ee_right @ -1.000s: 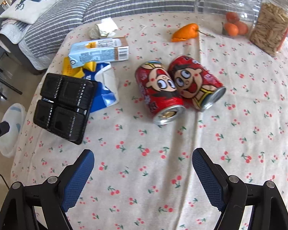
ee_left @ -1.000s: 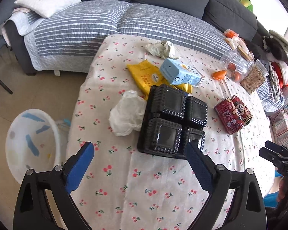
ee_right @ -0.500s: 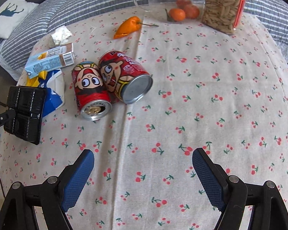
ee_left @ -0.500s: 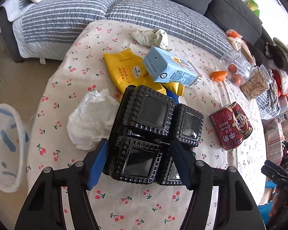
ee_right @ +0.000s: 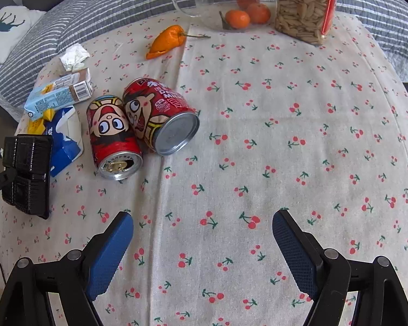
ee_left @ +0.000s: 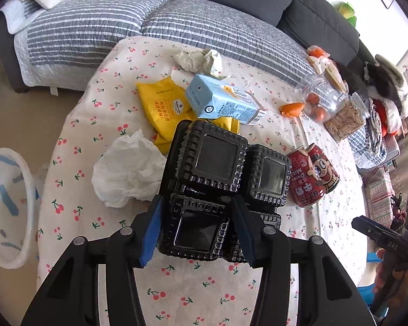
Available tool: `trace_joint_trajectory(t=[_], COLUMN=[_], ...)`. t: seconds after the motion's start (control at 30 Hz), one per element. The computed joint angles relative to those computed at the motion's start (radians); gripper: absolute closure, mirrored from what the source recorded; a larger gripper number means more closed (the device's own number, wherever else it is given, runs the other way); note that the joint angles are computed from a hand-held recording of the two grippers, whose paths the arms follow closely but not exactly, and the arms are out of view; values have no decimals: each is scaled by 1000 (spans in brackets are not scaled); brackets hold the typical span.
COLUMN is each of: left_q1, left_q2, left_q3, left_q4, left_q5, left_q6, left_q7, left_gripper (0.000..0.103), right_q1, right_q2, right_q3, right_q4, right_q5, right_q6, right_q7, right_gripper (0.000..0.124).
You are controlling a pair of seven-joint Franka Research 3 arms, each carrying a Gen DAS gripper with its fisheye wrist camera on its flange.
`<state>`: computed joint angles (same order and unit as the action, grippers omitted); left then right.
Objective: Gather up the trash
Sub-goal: 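Grasp the black plastic tray with the left gripper, then carry the black tray to the bucket with the left gripper while the right gripper grasps a red can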
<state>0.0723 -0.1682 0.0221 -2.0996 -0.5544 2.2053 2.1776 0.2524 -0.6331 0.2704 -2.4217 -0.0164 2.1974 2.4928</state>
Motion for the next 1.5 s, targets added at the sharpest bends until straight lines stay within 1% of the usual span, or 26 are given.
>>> trace_joint_trajectory(t=[0.1,0.2,0.37,0.43,0.5,0.57,0.63,0.77,0.93,0.97,1.0,1.03,1.23,1.37,1.5], left_q1=[3,11,36,49,61,72,84,106,135,141,148,154,194,234,281], left_q2=[-21,-33,-25,-19,-14,-9,-5,3,17,19,20,22,37,64,106], left_q3=[15,31,53,58,61,65,68,75,81,83,85,88,103,117,123], left_q4=[1,7,32,42,52,60,68,83,96,98,100,103,122,145,179], left_q5=[-33,-54,-66,-64,-63,-65,-68,-71,-68,-68,-68,-70,-75,-66,-45], left_q6=[-13,-22,-47,-58,-67,-72,-77,-88,-90,-90,-92,-93,-96,-92,-64], left_q7=[25,44,59,58,59,64,69,79,73,73,73,73,69,50,3], left_gripper=[50,50,50,50,50,50,50,50,50,50,50,50,50,50,50], right_q1=[-3,3,21,39,50,50,50,62,68,69,72,75,83,88,101], right_q2=[15,54,154,196,235,268,297,348,368,369,372,375,366,345,334], right_q3=[-2,-22,-23,-36,-45,-44,-43,-59,-66,-67,-69,-72,-72,-56,-43], right_q4=[8,32,76,82,97,114,129,148,149,149,153,155,160,166,184], right_q5=[8,37,32,53,70,59,46,51,32,26,23,23,13,-14,-29], right_q6=[5,41,150,211,246,266,266,253,253,257,257,257,250,254,258], right_q7=[14,5,-49,-75,-91,-98,-91,-90,-60,-59,-65,-75,-77,-83,-112], right_gripper=[37,37,37,37,38,39,40,46,51,55,62,63,64,65,66])
